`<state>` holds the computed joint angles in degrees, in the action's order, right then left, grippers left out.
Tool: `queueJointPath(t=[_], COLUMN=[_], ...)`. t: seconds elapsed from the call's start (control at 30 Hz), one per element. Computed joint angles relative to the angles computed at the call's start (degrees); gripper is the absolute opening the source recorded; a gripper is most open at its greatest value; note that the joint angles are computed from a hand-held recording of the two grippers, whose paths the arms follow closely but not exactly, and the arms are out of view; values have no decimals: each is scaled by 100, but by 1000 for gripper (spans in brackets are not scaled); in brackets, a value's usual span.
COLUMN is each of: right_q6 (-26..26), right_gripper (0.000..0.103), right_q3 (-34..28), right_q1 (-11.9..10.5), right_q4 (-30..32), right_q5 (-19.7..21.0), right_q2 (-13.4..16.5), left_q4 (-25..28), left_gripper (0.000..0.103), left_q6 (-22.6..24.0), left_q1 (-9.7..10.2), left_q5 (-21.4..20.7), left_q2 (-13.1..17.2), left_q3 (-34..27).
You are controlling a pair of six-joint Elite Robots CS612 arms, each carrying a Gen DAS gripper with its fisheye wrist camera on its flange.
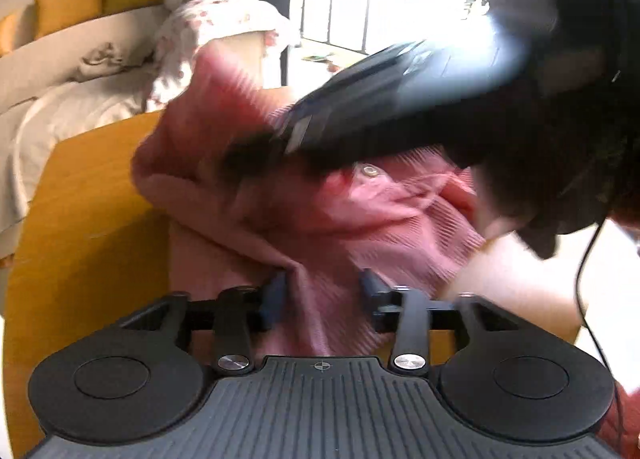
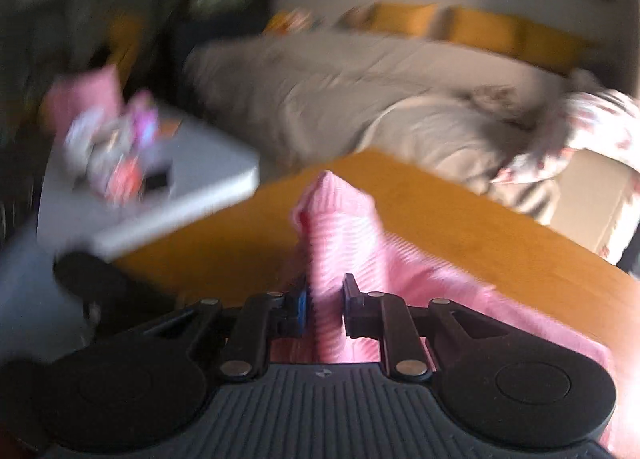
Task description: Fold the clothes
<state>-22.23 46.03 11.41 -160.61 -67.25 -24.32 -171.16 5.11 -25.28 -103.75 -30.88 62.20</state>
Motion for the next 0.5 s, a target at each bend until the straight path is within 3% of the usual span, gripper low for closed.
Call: queueJointPath(t=[0.07, 0.13, 0.2, 0.3, 0.43, 0.5], right_q6=[-408, -667, -503, -341, -200, -79], right_gripper=[22, 34, 44, 61, 79, 85], right_q3=[23, 99, 141, 273, 524, 544], right_q1=[57, 104, 77, 29, -22, 1], right_q4=[293, 390, 428, 432, 231, 111], right_q5=[-84, -180, -36, 145, 384, 372], right_q2=[-14, -34, -56, -108, -178, -162], left_q4=[85, 161, 212, -95, -1219, -1596], left_gripper=[76, 81, 86, 87, 88, 88], left_q6=[155, 368, 443, 79, -1434, -2228], left_q1=[50, 117, 214, 389, 568, 584], left_q5=[-380, -712, -1029, -1411, -1857, -1980], left_q2=[-25, -118, -233, -338, -111, 187], left_q3=[35, 171, 329, 505, 167, -387])
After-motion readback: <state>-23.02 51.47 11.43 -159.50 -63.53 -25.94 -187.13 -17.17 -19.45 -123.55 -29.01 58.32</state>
